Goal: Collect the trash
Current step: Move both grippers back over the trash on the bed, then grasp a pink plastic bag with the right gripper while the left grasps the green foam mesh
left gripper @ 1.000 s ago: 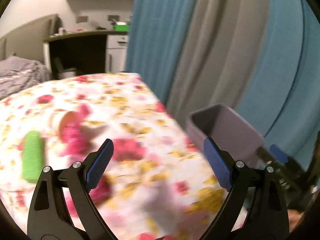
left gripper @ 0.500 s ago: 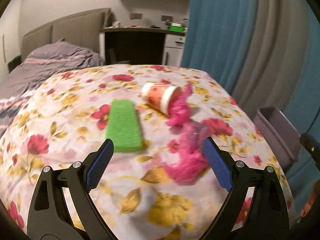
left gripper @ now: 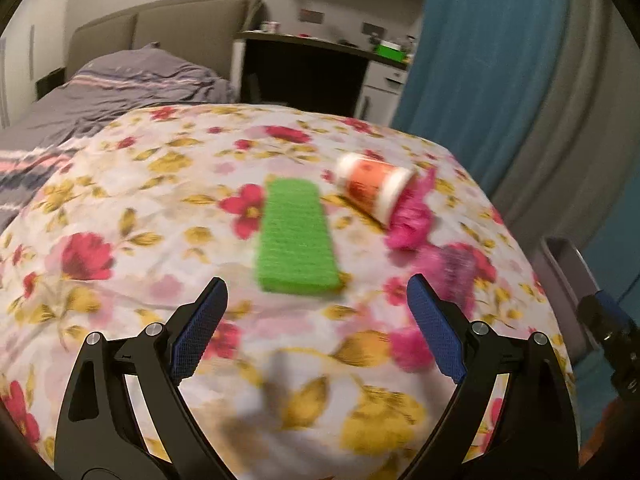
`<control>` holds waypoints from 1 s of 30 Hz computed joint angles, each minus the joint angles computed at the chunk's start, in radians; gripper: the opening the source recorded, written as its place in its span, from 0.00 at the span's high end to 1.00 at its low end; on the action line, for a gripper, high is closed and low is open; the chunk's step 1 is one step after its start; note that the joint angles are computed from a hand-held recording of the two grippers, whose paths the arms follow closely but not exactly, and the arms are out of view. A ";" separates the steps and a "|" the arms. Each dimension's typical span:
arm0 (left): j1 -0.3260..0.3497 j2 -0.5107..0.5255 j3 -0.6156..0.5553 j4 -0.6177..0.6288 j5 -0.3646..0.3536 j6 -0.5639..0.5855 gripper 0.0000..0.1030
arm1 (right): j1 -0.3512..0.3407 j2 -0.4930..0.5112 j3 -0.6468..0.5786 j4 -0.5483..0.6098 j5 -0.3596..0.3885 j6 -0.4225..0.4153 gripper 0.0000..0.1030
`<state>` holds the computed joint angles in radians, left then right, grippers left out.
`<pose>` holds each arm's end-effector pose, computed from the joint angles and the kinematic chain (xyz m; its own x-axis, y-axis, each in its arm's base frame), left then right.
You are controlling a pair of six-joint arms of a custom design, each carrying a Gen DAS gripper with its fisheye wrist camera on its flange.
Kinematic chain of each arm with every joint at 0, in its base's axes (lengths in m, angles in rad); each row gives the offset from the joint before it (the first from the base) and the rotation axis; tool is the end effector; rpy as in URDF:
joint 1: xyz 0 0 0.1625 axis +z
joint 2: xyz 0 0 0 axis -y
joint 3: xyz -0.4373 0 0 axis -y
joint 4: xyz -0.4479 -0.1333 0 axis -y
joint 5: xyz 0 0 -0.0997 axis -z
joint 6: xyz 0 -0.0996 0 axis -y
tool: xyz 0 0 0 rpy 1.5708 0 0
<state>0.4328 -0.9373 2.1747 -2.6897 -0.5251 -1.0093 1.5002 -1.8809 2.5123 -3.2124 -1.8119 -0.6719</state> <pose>-0.3605 -0.4083 0.0303 -0.8255 -0.0874 -0.5576 0.3806 0.6433 -0.6643 0.0836 -0.3698 0.3476 -0.7703 -0.1187 0.6266 -0.5647 0.5833 -0.5838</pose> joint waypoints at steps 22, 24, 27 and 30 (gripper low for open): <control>0.072 -0.075 0.035 -0.027 -0.004 0.091 0.13 | 0.071 0.286 -0.082 0.036 -0.093 0.062 0.68; 0.073 -0.061 0.027 -0.041 -0.006 0.102 0.13 | 0.069 0.278 -0.076 0.036 -0.082 0.053 0.73; 0.078 -0.037 0.012 -0.071 -0.023 0.125 0.13 | 0.060 0.263 -0.070 0.041 -0.061 0.044 0.80; 0.080 -0.010 -0.003 -0.102 -0.042 0.155 0.13 | 0.048 0.232 -0.063 0.048 -0.040 0.053 0.86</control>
